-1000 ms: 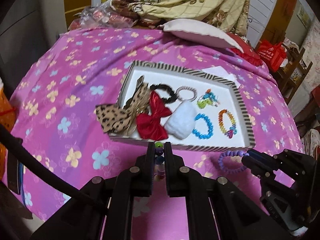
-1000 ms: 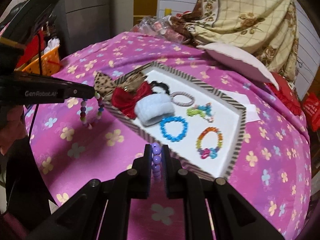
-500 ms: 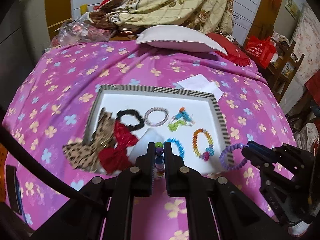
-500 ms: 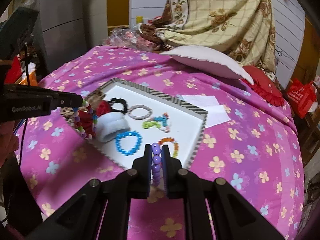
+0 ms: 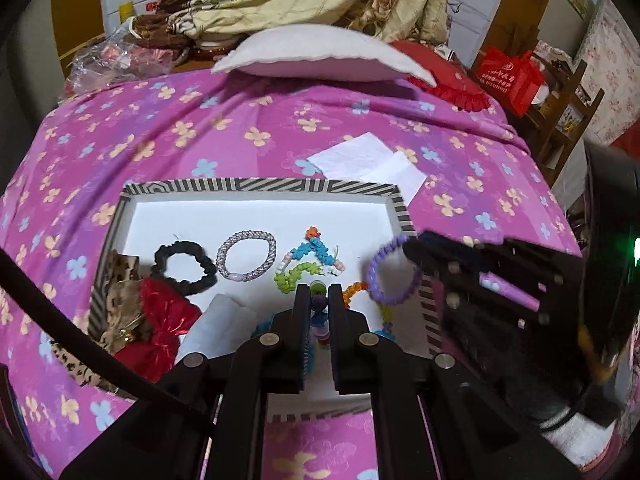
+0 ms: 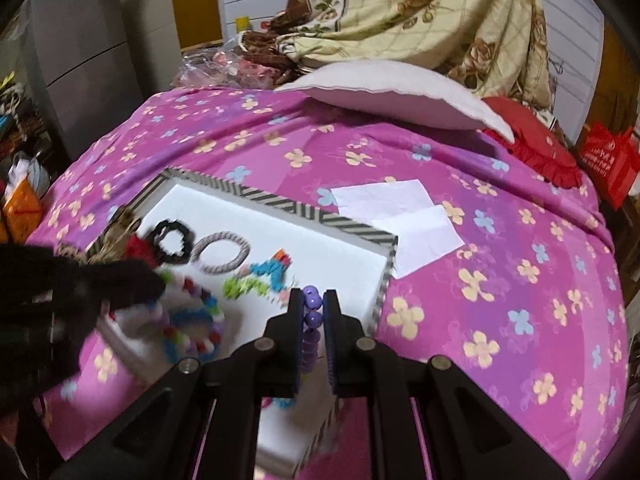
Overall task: Organize jewelry
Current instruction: 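Carry the multicolour and purple bracelets into the tray and open both tools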
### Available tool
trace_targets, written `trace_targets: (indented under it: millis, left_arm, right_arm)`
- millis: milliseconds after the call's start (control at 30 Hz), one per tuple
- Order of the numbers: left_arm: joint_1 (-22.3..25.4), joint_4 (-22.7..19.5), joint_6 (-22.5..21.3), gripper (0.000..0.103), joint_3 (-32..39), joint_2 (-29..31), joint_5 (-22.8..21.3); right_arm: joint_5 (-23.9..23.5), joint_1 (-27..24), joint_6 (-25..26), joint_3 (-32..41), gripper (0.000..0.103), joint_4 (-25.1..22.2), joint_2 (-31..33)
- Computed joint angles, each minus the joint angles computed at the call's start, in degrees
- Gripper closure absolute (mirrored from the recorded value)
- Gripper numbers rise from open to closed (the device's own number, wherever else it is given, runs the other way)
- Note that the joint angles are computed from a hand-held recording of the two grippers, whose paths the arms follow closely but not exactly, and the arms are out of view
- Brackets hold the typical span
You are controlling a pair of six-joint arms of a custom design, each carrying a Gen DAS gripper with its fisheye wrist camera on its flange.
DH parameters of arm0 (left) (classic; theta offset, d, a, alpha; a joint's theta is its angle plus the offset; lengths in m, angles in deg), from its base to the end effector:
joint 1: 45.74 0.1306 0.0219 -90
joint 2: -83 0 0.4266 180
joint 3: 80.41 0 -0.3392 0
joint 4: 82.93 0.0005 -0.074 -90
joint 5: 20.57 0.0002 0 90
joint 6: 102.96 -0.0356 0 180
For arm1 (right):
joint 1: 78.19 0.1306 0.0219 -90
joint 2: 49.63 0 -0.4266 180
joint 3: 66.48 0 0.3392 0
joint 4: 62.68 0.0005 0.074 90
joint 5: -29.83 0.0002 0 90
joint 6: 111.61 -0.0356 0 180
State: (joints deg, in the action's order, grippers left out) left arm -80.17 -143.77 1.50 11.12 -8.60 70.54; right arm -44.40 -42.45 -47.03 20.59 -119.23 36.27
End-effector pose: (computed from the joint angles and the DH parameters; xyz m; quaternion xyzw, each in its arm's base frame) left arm 0.3351 -0.2311 0.4828 0.1692 0.9455 -0.1235 0.2493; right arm 0.3240 0.2206 0.4738 -0.0444 0.9455 0.0372 0.3204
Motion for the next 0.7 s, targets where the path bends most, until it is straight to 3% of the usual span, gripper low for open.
trace_targets:
  millis: [167, 533, 633, 700]
  left_arm:
    - [1.0, -0.05, -0.31, 0.086, -1.45, 2.25, -3.0]
    - [2.33, 1.65, -1.64, 0.086, -5.06, 2.73, -7.57]
    - [1.99, 2.6, -1.64, 0.086, -5.67, 2.24, -8.43]
    - [2.1, 2.96, -1.07, 0.083, -6.17, 1.7, -8.06]
  right_arm:
    - [-2.91, -3.31, 1.24, -0.21, 0.094, 2.85, 2.96]
    - [-0.41, -5.94, 0.95, -1.54, 0.093, 3.04, 7.8]
    - [-0.77, -5.68, 0.47, -1.77, 0.087, 3.29, 7.76]
    - [-0.9, -5.07, -0.16, -2.17, 0.076, 3.67, 6.85]
